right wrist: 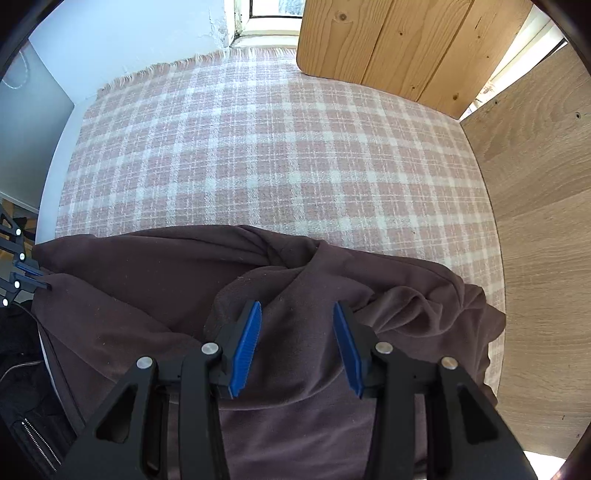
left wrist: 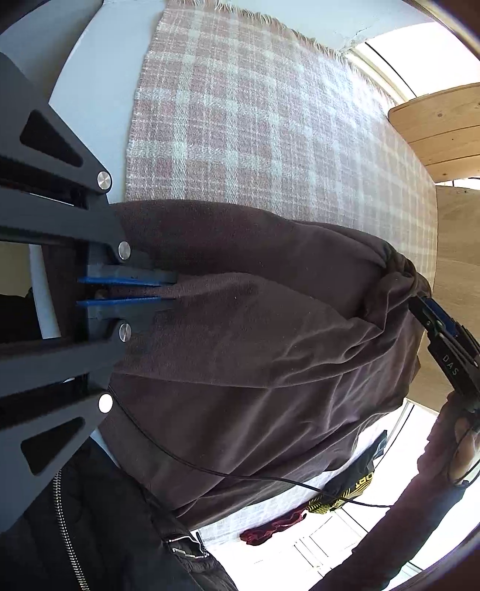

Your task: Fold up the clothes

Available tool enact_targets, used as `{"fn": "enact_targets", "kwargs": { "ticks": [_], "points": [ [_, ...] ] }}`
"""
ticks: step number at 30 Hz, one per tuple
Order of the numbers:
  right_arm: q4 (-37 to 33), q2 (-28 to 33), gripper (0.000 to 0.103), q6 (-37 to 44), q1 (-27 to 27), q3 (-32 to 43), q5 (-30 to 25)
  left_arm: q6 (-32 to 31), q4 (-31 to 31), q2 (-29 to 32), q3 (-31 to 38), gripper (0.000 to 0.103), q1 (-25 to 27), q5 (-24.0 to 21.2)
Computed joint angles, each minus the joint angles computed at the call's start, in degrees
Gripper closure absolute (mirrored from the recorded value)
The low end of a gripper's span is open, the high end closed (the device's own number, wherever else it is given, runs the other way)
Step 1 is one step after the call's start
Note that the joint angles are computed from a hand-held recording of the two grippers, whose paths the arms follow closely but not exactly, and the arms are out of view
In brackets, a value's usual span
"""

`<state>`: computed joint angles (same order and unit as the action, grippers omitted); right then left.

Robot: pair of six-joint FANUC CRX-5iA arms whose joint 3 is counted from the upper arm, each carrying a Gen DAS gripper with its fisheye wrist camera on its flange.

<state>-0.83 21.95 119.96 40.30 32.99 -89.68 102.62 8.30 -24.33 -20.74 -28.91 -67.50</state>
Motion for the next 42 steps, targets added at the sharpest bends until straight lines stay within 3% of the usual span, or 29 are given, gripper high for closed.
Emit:
{"fn": "enact_targets", "kwargs": {
  "ticks": [1, 3, 7, 11, 14, 18, 20, 23, 28, 33, 37, 42],
  "points": [
    [-2.53, 0.20, 0.062, 2.21, -1.51, 1.26, -1.35, 0.51, 0.45, -0.74, -0.26, 0.099, -0.02, 0.34],
    [-1.84, -1.34, 0.062, -0.36, 0.96, 2.36, -5.52, 1.37, 2.25, -2.58, -1.45, 0.099, 0.59, 0.89],
    [-1.28, 4.31, 0.062, -7.07, 7.65, 8.87, -10.11, 6.46, 0.57, -5.23, -1.85, 0.099, -0.56, 0.11],
    [0.96, 12.34, 0.063, -12.78, 12.12, 14.99, -9.74, 11.16, -0.43, -8.55, -3.21, 0.099, -1.10, -0.93],
    [-1.04, 15.86, 0.063, -17.12, 12.25, 18.14, -6.83, 16.41, -2.13, -10.56, -5.00, 0.099, -0.69, -1.72],
    [-7.79, 18.66, 0.063, -22.61, 9.27, 25.41, -8.12, 15.70, 1.44, -11.51, -8.58, 0.091, 2.55, -3.07],
    [-9.85, 17.11, 0.063, -24.40, 6.63, 25.76, -7.92, 15.27, 2.32, -12.25, -9.03, 0.086, 3.14, -3.63],
    [-6.73, 12.80, 0.062, -25.54, 3.32, 21.63, -6.36, 16.10, 1.55, -13.69, -7.25, 0.071, 4.87, -6.03],
    [-3.06, 8.77, 0.062, -30.39, -0.87, 13.05, -2.70, 5.07, 0.29, -7.27, 0.71, 0.065, 7.40, -5.54],
    [-3.16, 5.41, 0.062, -31.86, -3.30, 6.29, 2.19, -7.62, -1.62, 4.79, 9.34, 0.064, 7.88, 0.83],
    [-8.97, 6.44, 0.062, -34.31, -6.37, 7.25, 3.45, -16.52, -0.38, 13.85, 14.35, 0.064, 8.80, 5.97],
    [-8.68, 8.53, 0.062, -34.37, -7.60, 9.72, 3.95, -23.38, 3.58, 21.42, 18.49, 0.064, 10.43, 7.30]
  ]
}}
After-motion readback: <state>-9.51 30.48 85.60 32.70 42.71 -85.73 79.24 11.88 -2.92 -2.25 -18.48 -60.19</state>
